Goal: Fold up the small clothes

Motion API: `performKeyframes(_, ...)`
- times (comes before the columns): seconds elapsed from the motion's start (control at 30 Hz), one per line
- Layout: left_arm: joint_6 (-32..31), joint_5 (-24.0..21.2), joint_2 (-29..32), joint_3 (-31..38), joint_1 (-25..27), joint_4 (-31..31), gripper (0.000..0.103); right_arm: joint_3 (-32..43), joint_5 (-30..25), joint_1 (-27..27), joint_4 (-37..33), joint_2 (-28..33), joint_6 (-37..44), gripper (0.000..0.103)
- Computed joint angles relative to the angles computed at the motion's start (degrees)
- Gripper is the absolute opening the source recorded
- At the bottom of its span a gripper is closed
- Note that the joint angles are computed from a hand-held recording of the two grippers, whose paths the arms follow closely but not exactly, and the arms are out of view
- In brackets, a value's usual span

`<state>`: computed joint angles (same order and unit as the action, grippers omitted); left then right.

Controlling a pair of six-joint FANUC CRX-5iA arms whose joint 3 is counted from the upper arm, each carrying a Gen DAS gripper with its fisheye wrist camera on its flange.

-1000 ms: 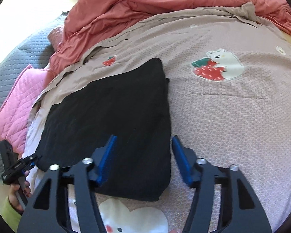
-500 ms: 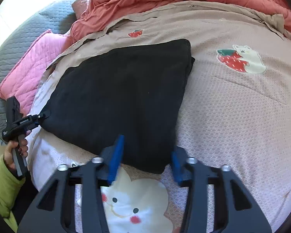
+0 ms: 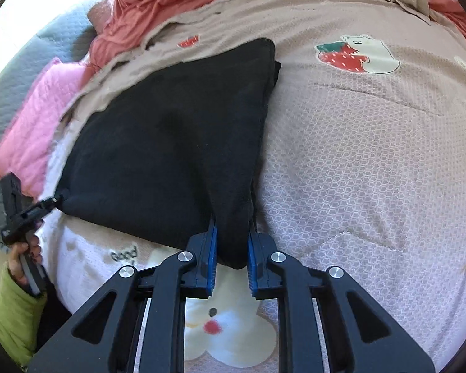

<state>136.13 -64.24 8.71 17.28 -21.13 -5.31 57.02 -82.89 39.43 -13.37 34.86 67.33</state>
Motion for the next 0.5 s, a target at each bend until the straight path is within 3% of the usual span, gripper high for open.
performKeyframes(0.1, -0.2, -0.7, 0.3, 0.5, -0.1, -0.8, 0.020, 0.5, -0.7, 0.4, 1.1, 0.7, -0.8, 0.017)
performKeyframes(0.2, 0.3, -1.0, 0.3, 0.6, -0.1, -1.0, 0.024, -0.2, -0.7, 0.7, 2.8, 0.6, -2.4, 0.035)
performKeyframes(0.5, 0.5, -3.9, 1.0, 2.9, -1.1, -2.5, 0.026, -2.4, 1.0, 1.1, 5.5, -0.8, -3.5, 0.053)
